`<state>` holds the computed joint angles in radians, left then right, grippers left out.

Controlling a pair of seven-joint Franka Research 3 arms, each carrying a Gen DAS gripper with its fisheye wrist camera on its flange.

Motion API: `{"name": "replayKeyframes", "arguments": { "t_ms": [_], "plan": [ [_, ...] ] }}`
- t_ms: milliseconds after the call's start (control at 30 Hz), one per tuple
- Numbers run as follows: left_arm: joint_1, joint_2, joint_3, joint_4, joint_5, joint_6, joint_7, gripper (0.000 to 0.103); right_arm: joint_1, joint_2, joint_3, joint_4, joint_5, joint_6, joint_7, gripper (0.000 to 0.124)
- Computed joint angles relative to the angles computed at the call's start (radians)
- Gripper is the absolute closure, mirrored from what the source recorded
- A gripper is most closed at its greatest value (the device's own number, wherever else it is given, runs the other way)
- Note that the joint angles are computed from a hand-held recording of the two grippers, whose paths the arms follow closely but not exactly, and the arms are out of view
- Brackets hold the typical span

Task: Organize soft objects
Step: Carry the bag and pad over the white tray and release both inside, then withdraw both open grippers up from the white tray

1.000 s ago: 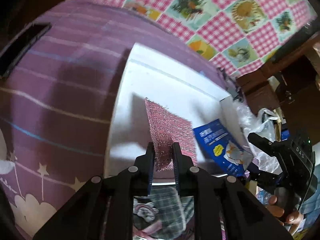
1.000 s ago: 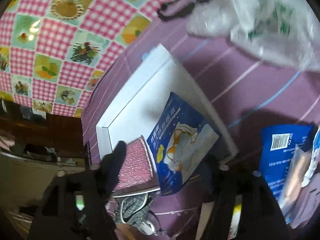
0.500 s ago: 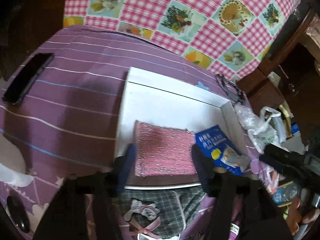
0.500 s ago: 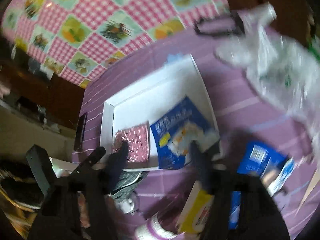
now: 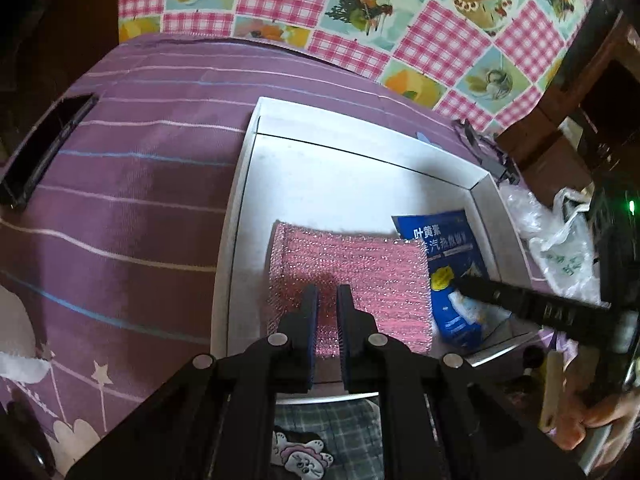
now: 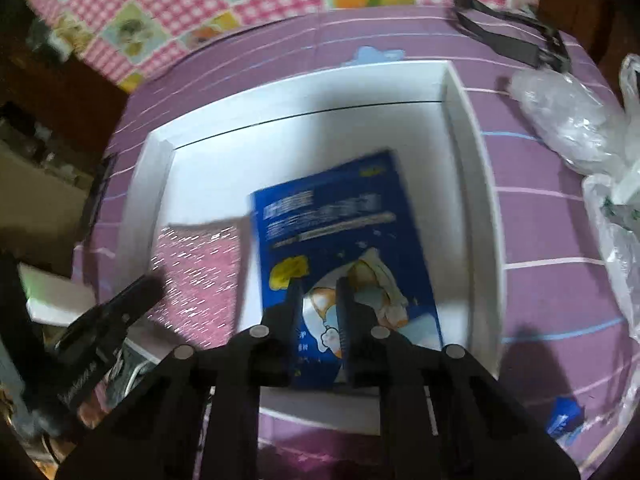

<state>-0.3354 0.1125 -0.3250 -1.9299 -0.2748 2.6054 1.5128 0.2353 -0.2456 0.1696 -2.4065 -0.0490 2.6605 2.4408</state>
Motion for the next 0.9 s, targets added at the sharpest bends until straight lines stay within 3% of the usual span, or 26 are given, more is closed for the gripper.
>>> {"name": "replayKeyframes", "arguments": {
  "t_ms": [167, 433, 533, 600, 700, 833, 900],
  "plan": [
    [-0.002, 0.021, -0.017, 0.030, -0.020, -0.029, 0.055, 0.095, -0.009, -0.034, -0.023, -0.063, 0.071, 0.058, 0.051, 0.119],
    [-0.029, 0.028, -0.022, 0.054, 0.019, -0.067, 0.019, 0.095, 0.003, -0.098, -0.017, -0.091, 0.160, -0.022, 0.075, 0.120],
    [-0.031, 0.005, -0.019, 0.034, 0.024, -0.059, 0.007, 0.095, 0.011, -0.142, -0.008, -0.127, 0.182, 0.006, 0.065, 0.115],
    [-0.026, -0.032, -0.027, -0.010, -0.036, -0.002, 0.068, 0.095, -0.014, -0.190, 0.033, -0.162, 0.137, 0.048, 0.090, 0.115],
    [-0.036, -0.094, -0.028, -0.077, -0.154, 0.084, 0.176, 0.095, -0.117, -0.273, 0.166, -0.187, -0.045, 0.056, 0.186, 0.115],
    [-0.080, -0.176, -0.006, -0.161, -0.148, 0.187, 0.192, 0.095, -0.191, -0.400, 0.276, -0.255, -0.183, 0.136, 0.267, 0.110],
    [-0.111, -0.211, 0.014, -0.197, -0.180, 0.235, 0.228, 0.095, -0.219, -0.470, 0.325, -0.286, -0.225, 0.168, 0.285, 0.092]
  ]
}}
